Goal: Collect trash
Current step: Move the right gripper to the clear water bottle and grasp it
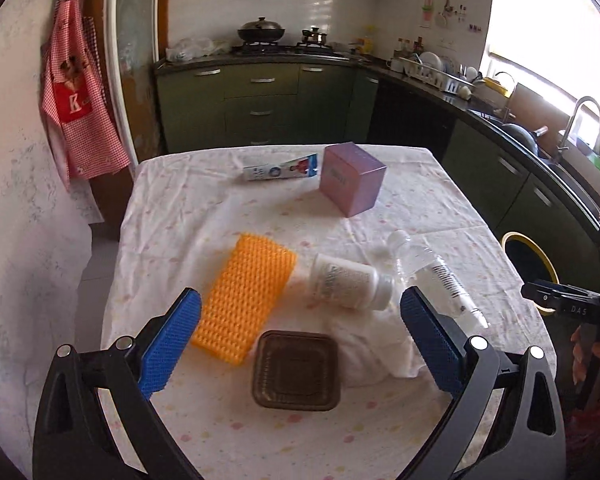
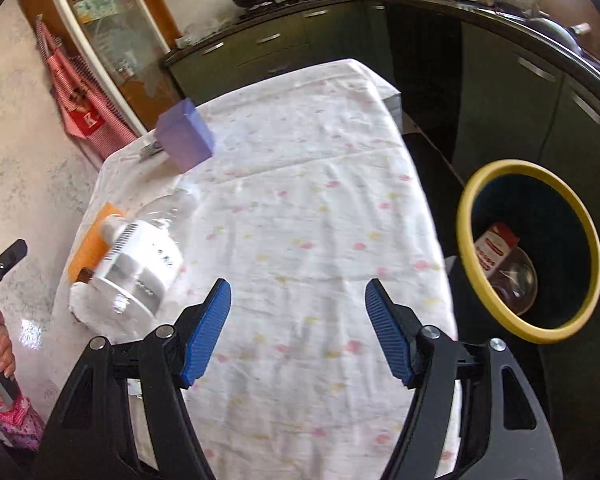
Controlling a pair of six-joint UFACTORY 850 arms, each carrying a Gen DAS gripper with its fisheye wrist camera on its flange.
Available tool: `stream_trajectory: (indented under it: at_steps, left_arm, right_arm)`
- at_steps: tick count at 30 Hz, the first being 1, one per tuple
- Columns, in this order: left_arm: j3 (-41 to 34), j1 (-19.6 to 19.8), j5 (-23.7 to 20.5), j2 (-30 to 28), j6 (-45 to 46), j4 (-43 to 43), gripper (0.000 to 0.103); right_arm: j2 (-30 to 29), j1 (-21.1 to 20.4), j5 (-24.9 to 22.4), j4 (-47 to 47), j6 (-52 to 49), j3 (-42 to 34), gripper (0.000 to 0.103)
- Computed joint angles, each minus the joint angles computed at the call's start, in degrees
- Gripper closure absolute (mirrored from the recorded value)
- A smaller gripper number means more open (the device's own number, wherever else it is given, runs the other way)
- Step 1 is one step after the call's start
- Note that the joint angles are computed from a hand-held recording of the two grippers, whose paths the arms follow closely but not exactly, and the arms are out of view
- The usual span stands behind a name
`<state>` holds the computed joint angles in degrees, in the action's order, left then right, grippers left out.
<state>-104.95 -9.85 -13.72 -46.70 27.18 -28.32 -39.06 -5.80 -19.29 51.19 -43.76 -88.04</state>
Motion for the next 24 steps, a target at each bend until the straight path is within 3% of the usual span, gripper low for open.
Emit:
stream_trajectory:
  at_steps: [7, 14, 24]
  left_arm:
    - [1.11, 1.7, -0.13, -0.45, 8.97, -8.54, 0.005]
    - [-0.96, 2.62, -2.07, -2.49, 11.91, -11.5, 0.005]
    - [-3.17, 3.49, -4.92, -4.75, 19.04, -18.08, 0.005]
  right_arm:
    - [-5.5, 6.17, -7.28, -16.42, 14.37, -12.54, 0.033]
    - [-13.51, 10.33, -14.15, -33.45, 32.97, -25.47, 0.032]
    - [-20.09, 10.81, -21.9, -36.44, 39.62, -33.45, 0.032]
